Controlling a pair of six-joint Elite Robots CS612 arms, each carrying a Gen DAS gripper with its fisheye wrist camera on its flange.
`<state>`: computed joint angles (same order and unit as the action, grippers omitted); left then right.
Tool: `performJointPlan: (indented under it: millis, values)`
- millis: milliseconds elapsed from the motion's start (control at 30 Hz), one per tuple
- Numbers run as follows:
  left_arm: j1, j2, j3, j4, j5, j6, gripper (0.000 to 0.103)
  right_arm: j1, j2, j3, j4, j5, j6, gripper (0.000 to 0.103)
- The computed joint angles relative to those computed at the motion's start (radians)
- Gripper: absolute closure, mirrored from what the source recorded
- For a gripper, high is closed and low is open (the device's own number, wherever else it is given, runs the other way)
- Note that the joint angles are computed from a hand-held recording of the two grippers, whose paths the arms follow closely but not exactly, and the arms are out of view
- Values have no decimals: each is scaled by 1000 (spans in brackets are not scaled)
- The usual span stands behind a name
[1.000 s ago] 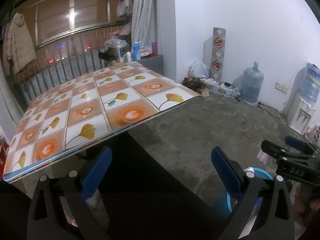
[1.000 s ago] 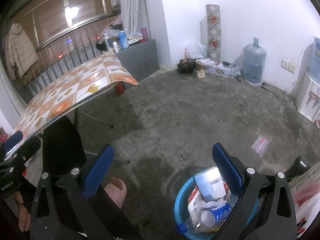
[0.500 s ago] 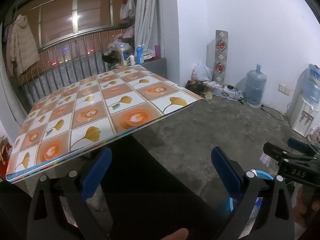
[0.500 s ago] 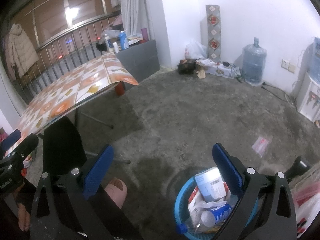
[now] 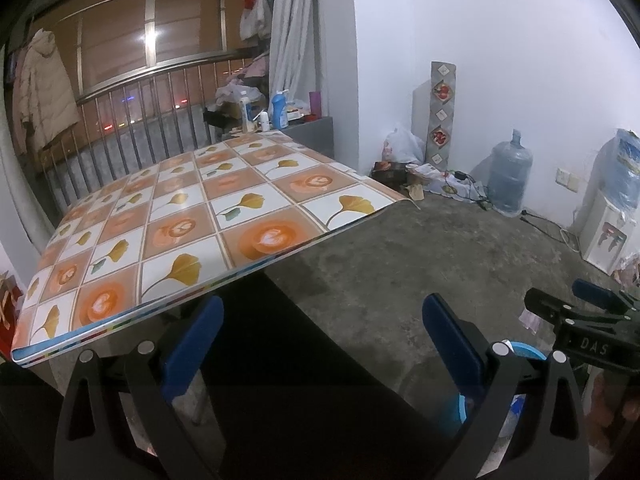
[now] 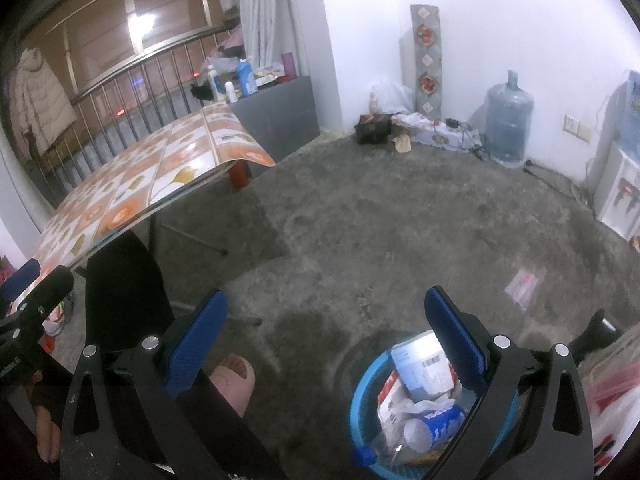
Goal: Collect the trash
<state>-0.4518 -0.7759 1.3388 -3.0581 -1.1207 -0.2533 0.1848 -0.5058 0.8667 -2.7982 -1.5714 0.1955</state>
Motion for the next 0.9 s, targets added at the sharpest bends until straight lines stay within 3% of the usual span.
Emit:
performJointPlan:
  millis: [167, 300, 500, 900]
  values:
    - [-4, 0, -2, 13, 37, -13, 5, 0, 0, -1, 2, 1, 1, 8]
    - [-1, 3, -32, 152, 48, -54, 5, 1, 0, -1, 2, -1, 3, 8]
    - [-3, -3, -5, 69, 59, -41, 5, 0, 1, -1, 4, 0, 2, 8]
    - [-1, 1, -18, 106, 13, -12, 5, 1, 1, 0, 5, 0, 4, 8]
